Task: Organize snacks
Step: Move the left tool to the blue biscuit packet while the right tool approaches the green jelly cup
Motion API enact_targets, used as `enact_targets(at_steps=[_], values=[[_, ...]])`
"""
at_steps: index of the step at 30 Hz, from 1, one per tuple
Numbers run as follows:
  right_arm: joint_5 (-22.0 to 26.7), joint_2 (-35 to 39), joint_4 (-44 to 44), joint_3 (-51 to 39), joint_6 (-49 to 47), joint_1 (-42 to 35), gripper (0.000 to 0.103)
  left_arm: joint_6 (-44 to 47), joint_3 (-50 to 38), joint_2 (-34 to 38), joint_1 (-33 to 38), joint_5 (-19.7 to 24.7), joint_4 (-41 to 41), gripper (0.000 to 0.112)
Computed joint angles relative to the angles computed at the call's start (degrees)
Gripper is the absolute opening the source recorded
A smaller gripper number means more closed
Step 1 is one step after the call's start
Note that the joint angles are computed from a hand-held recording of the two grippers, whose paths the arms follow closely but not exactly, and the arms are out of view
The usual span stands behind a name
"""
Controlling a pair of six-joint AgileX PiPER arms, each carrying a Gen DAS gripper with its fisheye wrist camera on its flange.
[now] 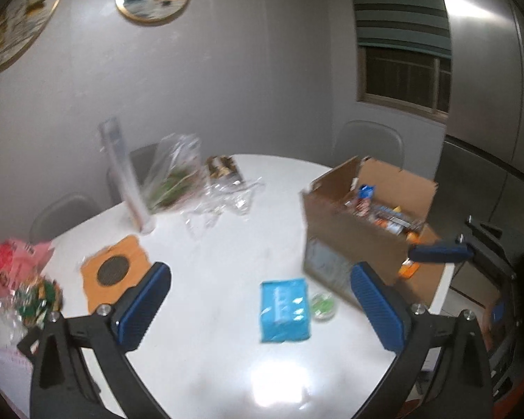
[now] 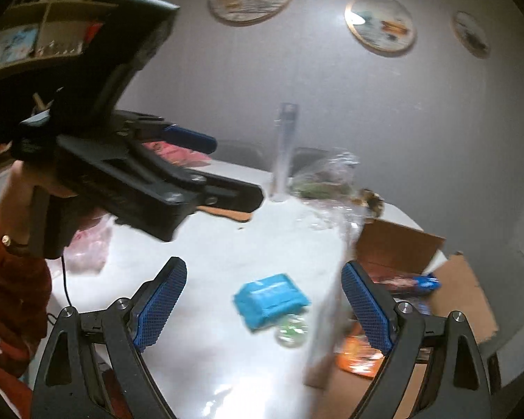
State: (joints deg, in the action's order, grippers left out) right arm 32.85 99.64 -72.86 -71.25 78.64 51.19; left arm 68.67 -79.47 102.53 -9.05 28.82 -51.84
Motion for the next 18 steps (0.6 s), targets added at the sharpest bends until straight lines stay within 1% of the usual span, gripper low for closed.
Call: enact_targets(at_steps=[1, 2, 4, 5, 7, 10, 13, 14, 15, 16, 17, 18], values=[[-0.25, 1.57, 0.75, -1.18, -0.81, 0.51, 0.087, 1.49, 1.18, -0.03, 0.75, -0.74, -1.41, 0.102], [-1.01, 2.89, 1.72, -2.22, -1.92, 0.32, 0.081, 2.86, 2.05, 0.29, 1.29, -1.47, -2.67, 0.102], [-2.85, 5.99, 5.17, -4.19, -4.25, -0.13, 0.072, 5.59, 3.38, 1.67, 2.57, -2.28, -5.15, 0.102], [-4.52, 7.71, 7.42, -5.03, -5.10, -0.73, 0.072, 6.92, 3.76, 2.72, 3.11, -2.39, -6.46, 0.102], [-6.60, 10.31, 8.94, -5.73, -4.18, -1.58, 0.072, 9.41, 3.97, 4.90, 3.66, -2.28, -8.90, 0.102], [-6.89, 14.72, 6.81, -6.24, 2.21, -2.90, 0.066, 11.58, 3.64, 8.74, 3.65, -2.08, -11.14, 0.102], [-6.74, 17.95, 2.88, -5.83, 9.46, -4.17, 0.060, 9.77, 0.95, 13.56, 2.71, -1.40, -10.64, 0.102], [-5.60, 19.42, 0.82, -6.00, 12.13, -4.42, 0.057, 8.14, -0.50, 15.47, 2.08, -1.23, -9.62, 0.102], [-4.73, 20.75, -0.10, -6.63, 13.19, -4.82, 0.056, 6.13, -1.86, 16.94, 1.29, -1.34, -7.93, 0.102], [-3.99, 22.05, -0.54, -7.16, 14.31, -5.27, 0.052, 4.23, -3.12, 18.31, 0.49, -1.53, -6.18, 0.102], [-4.34, 22.45, -0.93, -6.96, 15.03, -6.10, 0.048, 1.65, -4.98, 20.08, -0.48, -1.41, -3.72, 0.102], [-4.65, 23.15, -1.38, -7.02, 16.05, -6.70, 0.047, -0.70, -6.76, 21.38, -1.24, -0.90, -1.73, 0.101]])
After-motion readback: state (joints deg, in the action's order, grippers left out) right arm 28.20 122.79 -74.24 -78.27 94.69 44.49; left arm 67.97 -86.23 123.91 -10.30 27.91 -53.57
